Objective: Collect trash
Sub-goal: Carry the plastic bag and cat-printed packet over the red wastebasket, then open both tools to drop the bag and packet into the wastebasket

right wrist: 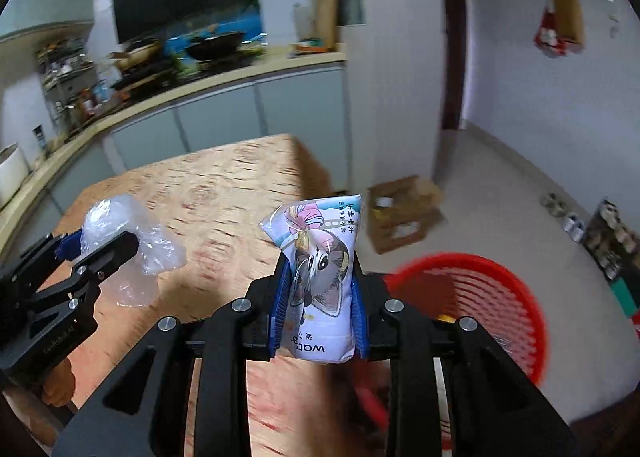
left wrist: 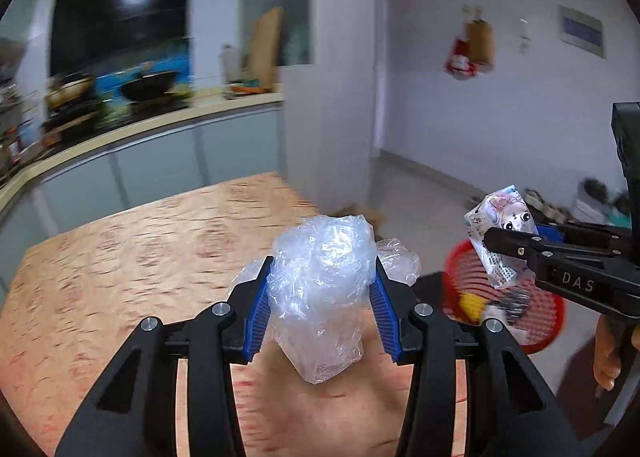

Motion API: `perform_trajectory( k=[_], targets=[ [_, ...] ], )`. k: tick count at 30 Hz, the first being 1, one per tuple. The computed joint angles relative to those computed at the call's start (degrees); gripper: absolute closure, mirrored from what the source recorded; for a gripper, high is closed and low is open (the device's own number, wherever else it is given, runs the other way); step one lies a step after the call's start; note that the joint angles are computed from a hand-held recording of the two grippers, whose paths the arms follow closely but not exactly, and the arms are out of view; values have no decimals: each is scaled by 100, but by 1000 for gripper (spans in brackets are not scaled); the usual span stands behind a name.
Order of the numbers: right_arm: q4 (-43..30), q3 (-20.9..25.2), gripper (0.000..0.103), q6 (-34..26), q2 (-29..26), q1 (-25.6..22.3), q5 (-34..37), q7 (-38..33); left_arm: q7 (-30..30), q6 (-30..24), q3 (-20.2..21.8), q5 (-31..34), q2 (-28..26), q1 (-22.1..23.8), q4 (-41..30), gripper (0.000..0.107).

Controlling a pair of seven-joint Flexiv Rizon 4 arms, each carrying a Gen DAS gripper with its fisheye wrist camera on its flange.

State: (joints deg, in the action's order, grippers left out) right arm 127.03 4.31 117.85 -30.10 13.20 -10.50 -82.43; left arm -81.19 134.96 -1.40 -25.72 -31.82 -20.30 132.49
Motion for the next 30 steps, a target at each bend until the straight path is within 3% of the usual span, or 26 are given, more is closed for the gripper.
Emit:
perform_trajectory(
  k=[7,13,18,23,26,27,30],
  targets=[
    [144,-222,76,57,-58,-463,50,-144,218,-790,-288,302,-461,-195,-967,63],
    [146,-24,75,-45,-146,-1107,-326,-84,107,-1470,-496,785,-810,-114,-1651,63],
    [74,497,75,-270,-252,-1960,-1145,195,-31,-1943,-661,1171,-1049,32,-2072,59],
    [-186,1302,74,-654,-522,-3019,-2182,754,-152,-2100,-702,1448,-1077,141,-2137,38],
    [-395,2134,67,-1090,-845,-3903,-2957,1040,-246,-1956,-654,1560,-984,173,-2008,28],
    [-456,2392,60,-1227,-960,-4146,-3102,1078,-261,-1925,-616,1566,-953,163,-1978,26],
    [-465,2449,44,-1181,-1000,-4127,-2890,1093,-339,-1785,-491,1505,-829,100,-1821,23]
  ],
)
